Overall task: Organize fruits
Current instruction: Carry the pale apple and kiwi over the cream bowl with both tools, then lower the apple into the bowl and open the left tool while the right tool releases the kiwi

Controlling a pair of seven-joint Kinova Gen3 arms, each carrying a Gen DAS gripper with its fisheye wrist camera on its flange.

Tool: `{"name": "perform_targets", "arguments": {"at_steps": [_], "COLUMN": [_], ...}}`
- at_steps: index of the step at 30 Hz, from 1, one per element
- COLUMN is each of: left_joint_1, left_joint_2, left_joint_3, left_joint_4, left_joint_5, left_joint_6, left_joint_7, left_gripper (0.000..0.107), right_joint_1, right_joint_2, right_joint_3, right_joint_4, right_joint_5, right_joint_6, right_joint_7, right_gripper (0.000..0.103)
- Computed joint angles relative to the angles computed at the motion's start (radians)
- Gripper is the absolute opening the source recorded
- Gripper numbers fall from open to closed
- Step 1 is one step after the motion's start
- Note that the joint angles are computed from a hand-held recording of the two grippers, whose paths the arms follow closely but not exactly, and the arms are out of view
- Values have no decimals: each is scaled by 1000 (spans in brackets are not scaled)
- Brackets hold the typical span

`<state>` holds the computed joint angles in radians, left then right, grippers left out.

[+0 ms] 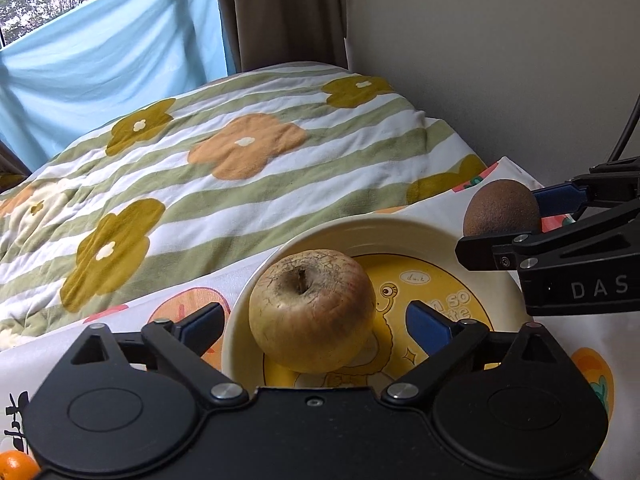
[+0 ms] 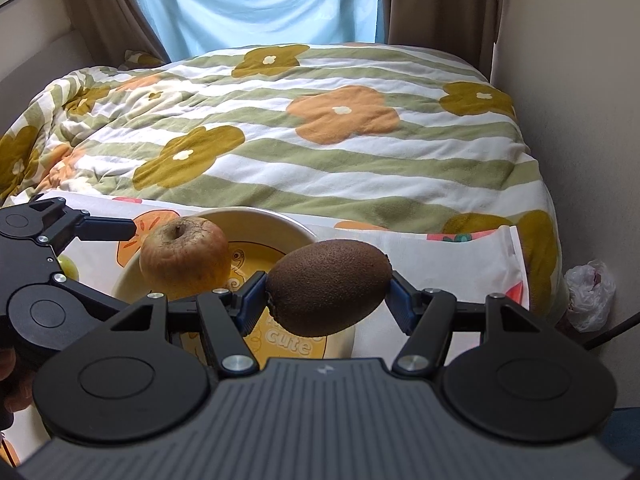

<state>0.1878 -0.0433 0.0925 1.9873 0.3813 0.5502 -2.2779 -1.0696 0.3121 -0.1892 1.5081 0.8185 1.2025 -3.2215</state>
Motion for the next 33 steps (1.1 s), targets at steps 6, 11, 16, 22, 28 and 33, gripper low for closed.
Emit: {"name": "perform_targets", "arguments": {"at_steps": [6, 11, 16, 22, 28, 33], "left_joint_1": [-7, -14, -23, -34, -44, -47], "left_joint_2": [-35, -68, -100, -129, -151, -178], "left_joint_3": [-16, -28, -36, -59, -62, -61], "left_joint_4": [10, 24, 45, 63, 78, 91], "left_joint_5": [0, -19, -62, -89, -120, -138], "left_joint_6": [21, 36, 46, 68, 76, 85], "left_joint_7": [5, 38, 89, 120, 148, 188], "left_gripper": [99, 99, 99, 99, 99, 99], "right_joint_1": [5, 18, 22, 22, 3, -38], "right_joint_2": [-6, -1, 23, 52, 77, 75], "right_joint_3": [-7, -13, -5, 21, 44, 57], "right_joint_4": [5, 23, 31, 31, 11, 13], "right_joint_5": [7, 16, 19, 11, 14, 62], "right_joint_6": [-16, -70, -133, -195, -189, -143], "right_joint_7": [53, 139, 216, 261, 295, 262], "right_gripper": [78, 78, 78, 78, 85, 103]}}
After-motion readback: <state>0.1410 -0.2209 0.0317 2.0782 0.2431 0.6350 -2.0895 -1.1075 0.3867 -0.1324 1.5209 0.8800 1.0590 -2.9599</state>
